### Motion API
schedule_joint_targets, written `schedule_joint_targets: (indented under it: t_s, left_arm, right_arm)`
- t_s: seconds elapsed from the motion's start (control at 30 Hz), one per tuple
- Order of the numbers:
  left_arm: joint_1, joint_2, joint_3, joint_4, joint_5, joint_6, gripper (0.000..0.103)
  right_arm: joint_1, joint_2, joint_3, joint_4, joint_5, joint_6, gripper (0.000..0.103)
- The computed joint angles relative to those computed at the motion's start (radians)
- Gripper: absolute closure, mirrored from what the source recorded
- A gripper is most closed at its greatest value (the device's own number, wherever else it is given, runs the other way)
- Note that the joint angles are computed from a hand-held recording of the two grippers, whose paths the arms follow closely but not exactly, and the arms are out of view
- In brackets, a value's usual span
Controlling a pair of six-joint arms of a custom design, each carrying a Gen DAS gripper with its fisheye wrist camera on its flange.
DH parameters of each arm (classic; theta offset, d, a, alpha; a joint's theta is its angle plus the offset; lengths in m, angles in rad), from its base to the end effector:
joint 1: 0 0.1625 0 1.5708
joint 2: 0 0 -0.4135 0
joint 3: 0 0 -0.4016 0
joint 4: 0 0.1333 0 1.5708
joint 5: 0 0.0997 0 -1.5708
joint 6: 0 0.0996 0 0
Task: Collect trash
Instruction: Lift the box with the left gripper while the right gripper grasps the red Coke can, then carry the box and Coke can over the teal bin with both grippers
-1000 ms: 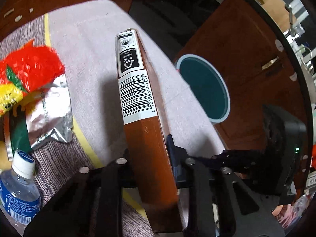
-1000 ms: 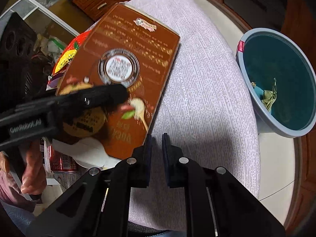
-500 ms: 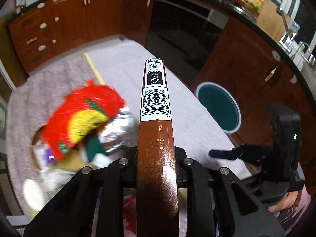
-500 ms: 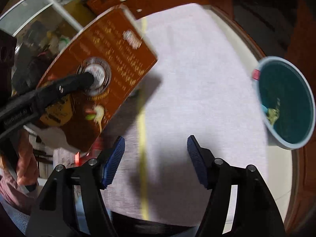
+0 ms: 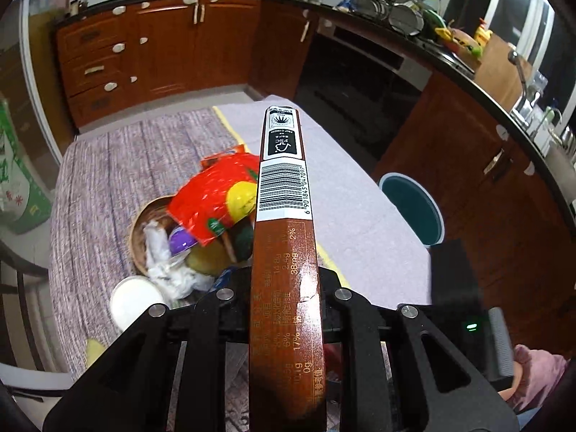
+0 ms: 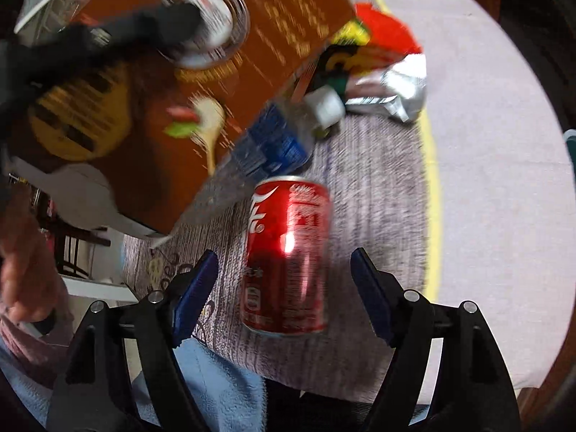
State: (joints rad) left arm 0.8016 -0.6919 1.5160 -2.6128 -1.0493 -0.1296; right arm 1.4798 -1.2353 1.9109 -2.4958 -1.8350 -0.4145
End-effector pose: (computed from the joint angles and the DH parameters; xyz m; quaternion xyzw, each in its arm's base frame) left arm -0.3605 -0.6353 0.0688 0.2753 0.9206 -0.2060 0.1852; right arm 0.0551 -0.5773 0.2332 0.1422 -0.9734 0.0867 0.1574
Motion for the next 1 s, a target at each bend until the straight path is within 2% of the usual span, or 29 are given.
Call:
schedule_joint_targets:
  t_s: [0.07,0.1,0.3,0.57,0.67,0.87,1.0]
  left_arm:
    - [0.001,-0.005,0.005,0.008,0.0,-0.011,0.082]
    - [0.002,-0.006,0.005,0.013,-0.002,-0.014,0.083]
    - [-0.007,0.027,-0.033,0.029,-0.014,-0.002,0.082]
    - [-0.041,0.136,-0.173,0.107,-0.045,0.048,0.082]
    - [-0.054,0.201,-0.255,0.157,-0.062,0.072,0.082]
    - [-0.082,0.378,-0.502,0.309,-0.104,0.125,0.082]
    - [-0.101,0.525,-0.723,0.429,-0.131,0.163,0.082]
  right_arm:
    - [0.001,0.014,0.002,-0.006,-0.006,0.008,0.038]
    - [0.0,0.018,0.002,-0.009,-0.006,0.009,0.056]
    - [-0.014,-0.032,0.027,-0.035,-0.019,0.016,0.056]
    - [-0.109,-0.194,0.043,-0.078,0.019,0.055,0.056]
    - [-0.161,-0.243,0.02,-0.091,0.044,0.062,0.056]
    - [-0.267,-0.324,-0.007,-0.157,0.073,0.075,0.056]
    - [-0.335,-0.35,-0.015,-0.207,0.097,0.108,0.056]
